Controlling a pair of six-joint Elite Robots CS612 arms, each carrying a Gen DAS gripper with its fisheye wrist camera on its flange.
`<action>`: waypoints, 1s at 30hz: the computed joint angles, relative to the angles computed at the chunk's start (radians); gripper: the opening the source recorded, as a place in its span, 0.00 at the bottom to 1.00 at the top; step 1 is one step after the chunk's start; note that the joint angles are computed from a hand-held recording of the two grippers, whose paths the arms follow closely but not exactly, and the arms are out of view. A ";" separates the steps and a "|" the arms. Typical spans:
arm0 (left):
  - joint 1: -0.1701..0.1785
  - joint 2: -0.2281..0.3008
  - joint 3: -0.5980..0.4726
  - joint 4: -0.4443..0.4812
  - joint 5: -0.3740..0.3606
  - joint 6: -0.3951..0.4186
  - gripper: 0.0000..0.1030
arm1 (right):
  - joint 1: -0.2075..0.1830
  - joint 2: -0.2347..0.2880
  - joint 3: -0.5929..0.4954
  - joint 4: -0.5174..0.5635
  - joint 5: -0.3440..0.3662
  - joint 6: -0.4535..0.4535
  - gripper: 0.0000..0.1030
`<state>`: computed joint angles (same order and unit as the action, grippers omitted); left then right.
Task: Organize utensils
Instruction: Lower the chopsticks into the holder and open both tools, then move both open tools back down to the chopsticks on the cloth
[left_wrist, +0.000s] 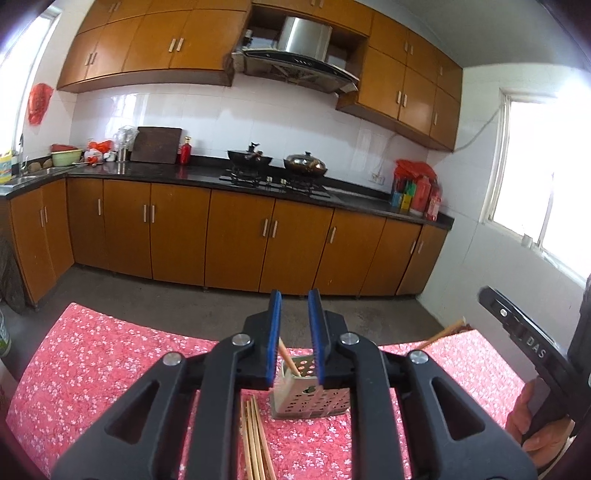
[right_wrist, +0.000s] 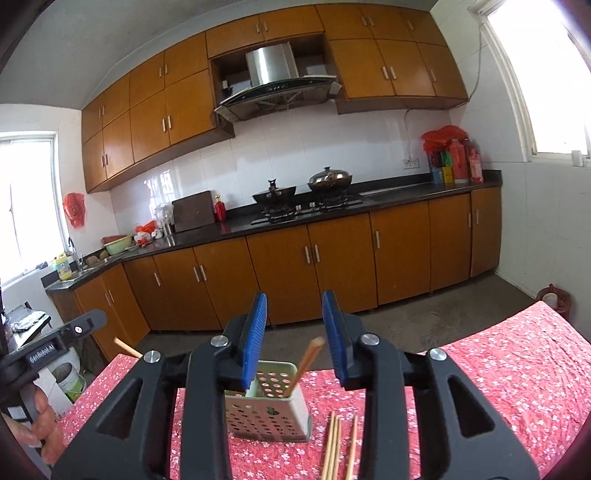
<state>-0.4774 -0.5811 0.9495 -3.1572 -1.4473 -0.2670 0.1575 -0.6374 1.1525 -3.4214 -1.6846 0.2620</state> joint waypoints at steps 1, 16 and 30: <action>0.002 -0.013 0.025 -0.022 0.005 -0.009 0.17 | 0.000 -0.010 0.019 -0.008 -0.012 0.003 0.32; 0.031 -0.070 0.280 0.171 0.033 -0.095 0.24 | -0.018 -0.010 0.173 0.387 0.086 0.060 0.20; 0.024 -0.034 0.272 0.244 -0.101 -0.053 0.23 | -0.001 0.038 0.126 0.473 0.076 0.020 0.08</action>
<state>-0.4533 -0.6149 1.2214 -2.9134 -1.5481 -0.3204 0.1561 -0.5996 1.2785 -2.9487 -1.6086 0.2820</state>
